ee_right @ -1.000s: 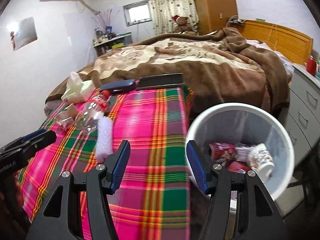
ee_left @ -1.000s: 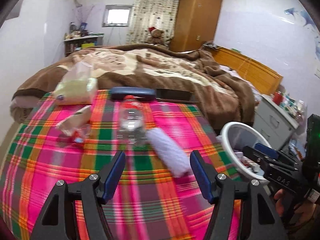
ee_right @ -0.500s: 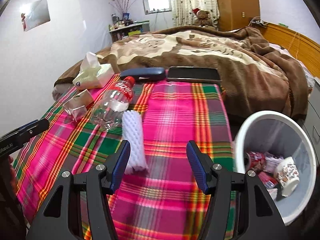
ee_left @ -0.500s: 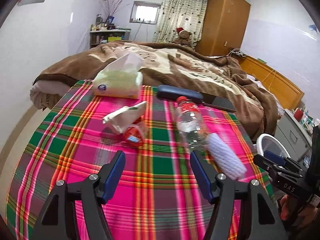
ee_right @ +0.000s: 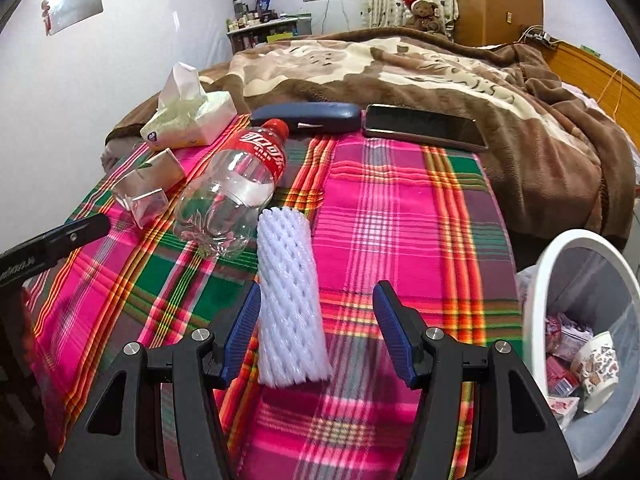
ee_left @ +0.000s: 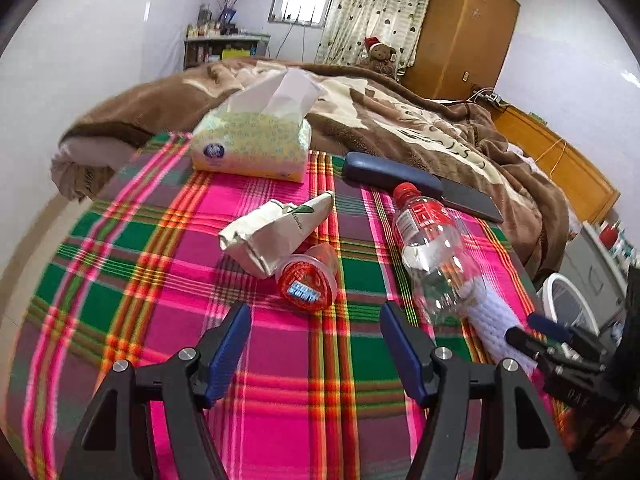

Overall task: Collect trash
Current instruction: 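Grasp the white foam sleeve with the right gripper while the left grasps the red-lidded cup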

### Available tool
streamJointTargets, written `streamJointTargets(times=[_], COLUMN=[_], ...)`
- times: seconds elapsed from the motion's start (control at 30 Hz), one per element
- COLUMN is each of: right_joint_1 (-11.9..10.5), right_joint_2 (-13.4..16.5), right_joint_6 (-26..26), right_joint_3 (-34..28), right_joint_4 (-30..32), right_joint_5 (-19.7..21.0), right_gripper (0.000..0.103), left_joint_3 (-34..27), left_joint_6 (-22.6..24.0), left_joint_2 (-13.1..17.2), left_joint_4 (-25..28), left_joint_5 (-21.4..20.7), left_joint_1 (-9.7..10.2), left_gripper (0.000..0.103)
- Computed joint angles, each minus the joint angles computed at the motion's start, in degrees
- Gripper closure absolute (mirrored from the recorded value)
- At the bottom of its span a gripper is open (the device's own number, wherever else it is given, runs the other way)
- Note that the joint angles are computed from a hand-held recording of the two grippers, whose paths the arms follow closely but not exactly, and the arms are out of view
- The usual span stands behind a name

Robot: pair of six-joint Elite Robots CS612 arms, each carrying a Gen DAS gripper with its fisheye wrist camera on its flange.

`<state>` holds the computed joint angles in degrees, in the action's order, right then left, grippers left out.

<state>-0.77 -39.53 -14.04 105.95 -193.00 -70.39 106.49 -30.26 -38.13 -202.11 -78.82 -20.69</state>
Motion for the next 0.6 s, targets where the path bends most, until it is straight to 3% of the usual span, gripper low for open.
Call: streamJointTargets(times=[0.6], right_joint_1=[0.3], right_joint_2=[0.99], right_joint_6=[1.07], right_joint_3=[-1.94], right_joint_4=[2.44], right_joint_5=[0.6], right_gripper=[0.043], left_joint_3=[-6.7], left_joint_6=[1.39], left_joint_2=[3.16], left_joint_4=[5.73], left_joint_5=[-2.26], left_joint_1=[2.18], left_gripper=[0.036])
